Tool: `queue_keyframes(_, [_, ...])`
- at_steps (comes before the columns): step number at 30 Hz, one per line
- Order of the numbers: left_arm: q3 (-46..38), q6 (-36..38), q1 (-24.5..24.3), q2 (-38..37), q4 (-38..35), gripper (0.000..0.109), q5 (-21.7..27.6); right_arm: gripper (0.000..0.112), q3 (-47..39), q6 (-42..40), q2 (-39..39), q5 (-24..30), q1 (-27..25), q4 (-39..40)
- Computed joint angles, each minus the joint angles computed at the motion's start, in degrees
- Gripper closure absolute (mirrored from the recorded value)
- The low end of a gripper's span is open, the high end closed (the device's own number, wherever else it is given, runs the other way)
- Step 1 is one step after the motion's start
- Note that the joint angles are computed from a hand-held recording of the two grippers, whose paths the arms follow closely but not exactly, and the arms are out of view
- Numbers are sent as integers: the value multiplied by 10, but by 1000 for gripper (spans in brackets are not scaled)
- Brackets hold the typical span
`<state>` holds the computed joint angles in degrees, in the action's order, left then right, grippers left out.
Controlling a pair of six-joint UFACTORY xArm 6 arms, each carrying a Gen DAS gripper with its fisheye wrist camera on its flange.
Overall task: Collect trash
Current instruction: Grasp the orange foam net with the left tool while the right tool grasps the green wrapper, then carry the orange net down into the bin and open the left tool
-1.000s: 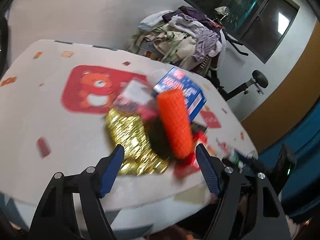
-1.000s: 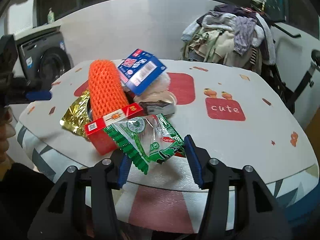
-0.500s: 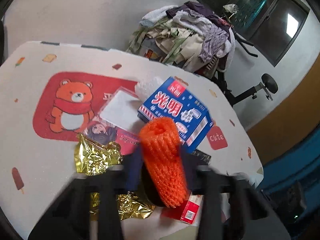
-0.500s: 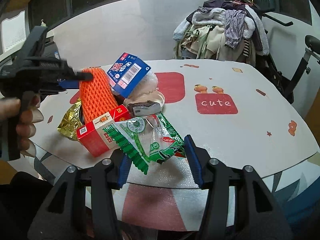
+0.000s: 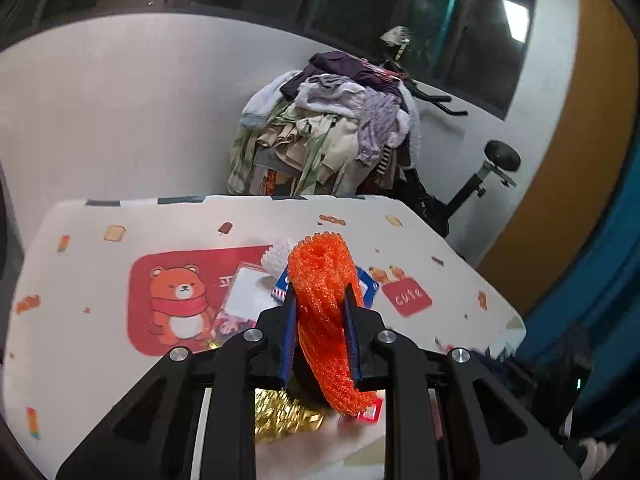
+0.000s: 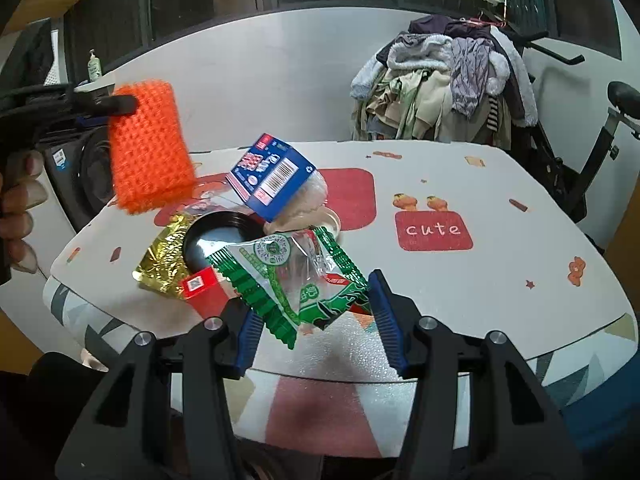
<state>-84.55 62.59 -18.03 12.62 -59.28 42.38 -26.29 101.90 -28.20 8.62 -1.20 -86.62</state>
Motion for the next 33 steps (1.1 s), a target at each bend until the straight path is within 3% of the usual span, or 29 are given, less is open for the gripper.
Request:
queue_keyframes(12, [232, 139, 80, -176, 4, 87, 83, 61, 50, -102, -86, 50, 64, 123])
queue_keyframes(19, [341, 199, 111, -233, 32, 87, 118, 61, 72, -141, -118, 93, 117, 179])
queue_keyframes(26, [424, 242, 97, -237, 95, 87, 70, 61, 96, -151, -138, 105, 145, 216])
queue_keyframes(33, [435, 230, 79, -213, 127, 82, 48, 61, 108, -165, -140, 103, 159, 239])
